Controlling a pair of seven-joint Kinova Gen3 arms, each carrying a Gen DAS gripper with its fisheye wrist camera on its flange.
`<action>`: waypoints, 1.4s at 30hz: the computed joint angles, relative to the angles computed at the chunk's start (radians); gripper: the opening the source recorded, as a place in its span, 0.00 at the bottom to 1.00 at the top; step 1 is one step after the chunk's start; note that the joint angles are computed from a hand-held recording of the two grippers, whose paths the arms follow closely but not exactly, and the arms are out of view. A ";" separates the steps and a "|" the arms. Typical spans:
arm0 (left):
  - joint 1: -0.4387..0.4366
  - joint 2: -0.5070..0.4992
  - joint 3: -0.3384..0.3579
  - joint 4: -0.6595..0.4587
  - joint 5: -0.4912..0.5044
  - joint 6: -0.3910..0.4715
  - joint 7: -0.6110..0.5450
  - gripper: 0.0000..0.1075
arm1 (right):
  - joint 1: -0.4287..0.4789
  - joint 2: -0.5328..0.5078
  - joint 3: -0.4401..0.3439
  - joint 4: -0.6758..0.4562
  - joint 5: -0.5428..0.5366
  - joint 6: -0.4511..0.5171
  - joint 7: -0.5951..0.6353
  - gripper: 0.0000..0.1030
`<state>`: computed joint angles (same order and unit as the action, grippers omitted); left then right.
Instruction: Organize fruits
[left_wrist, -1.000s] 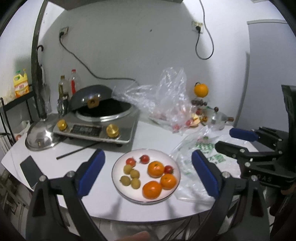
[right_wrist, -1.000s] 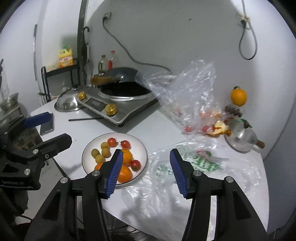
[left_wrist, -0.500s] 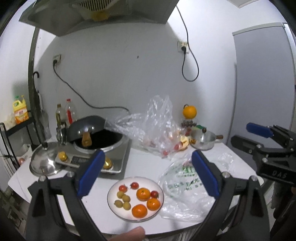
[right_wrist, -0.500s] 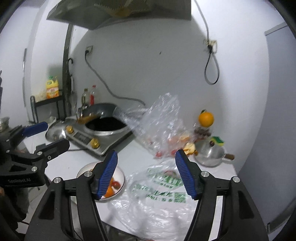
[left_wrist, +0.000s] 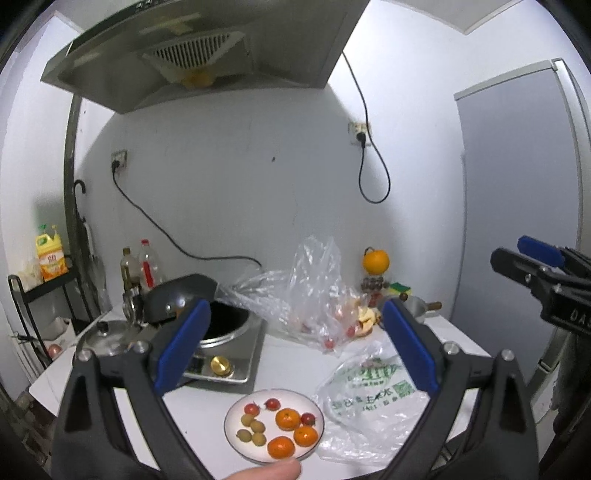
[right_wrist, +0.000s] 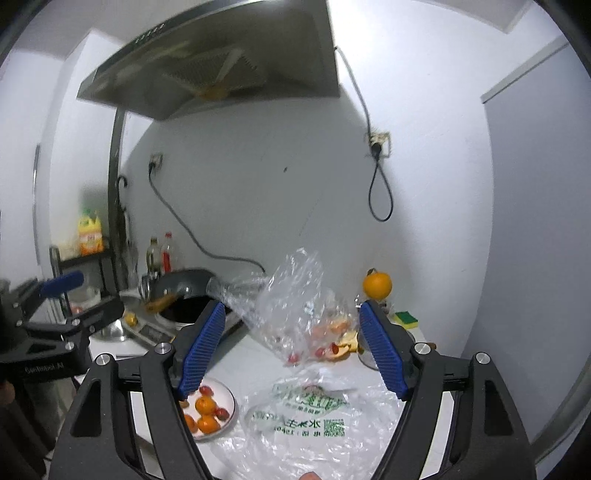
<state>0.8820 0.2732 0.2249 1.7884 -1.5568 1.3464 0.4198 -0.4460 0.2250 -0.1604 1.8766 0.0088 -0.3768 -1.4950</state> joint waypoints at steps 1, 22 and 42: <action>0.006 -0.001 0.001 -0.003 -0.006 0.011 -0.003 0.89 | 0.003 -0.005 0.000 0.009 -0.003 -0.017 -0.006 0.76; 0.046 -0.002 0.016 -0.027 -0.052 0.070 -0.023 0.89 | 0.026 -0.051 0.008 0.071 -0.030 -0.099 -0.015 0.76; 0.041 0.000 0.014 -0.020 -0.047 0.071 -0.010 0.89 | 0.028 -0.044 0.001 0.055 -0.002 -0.069 -0.026 0.76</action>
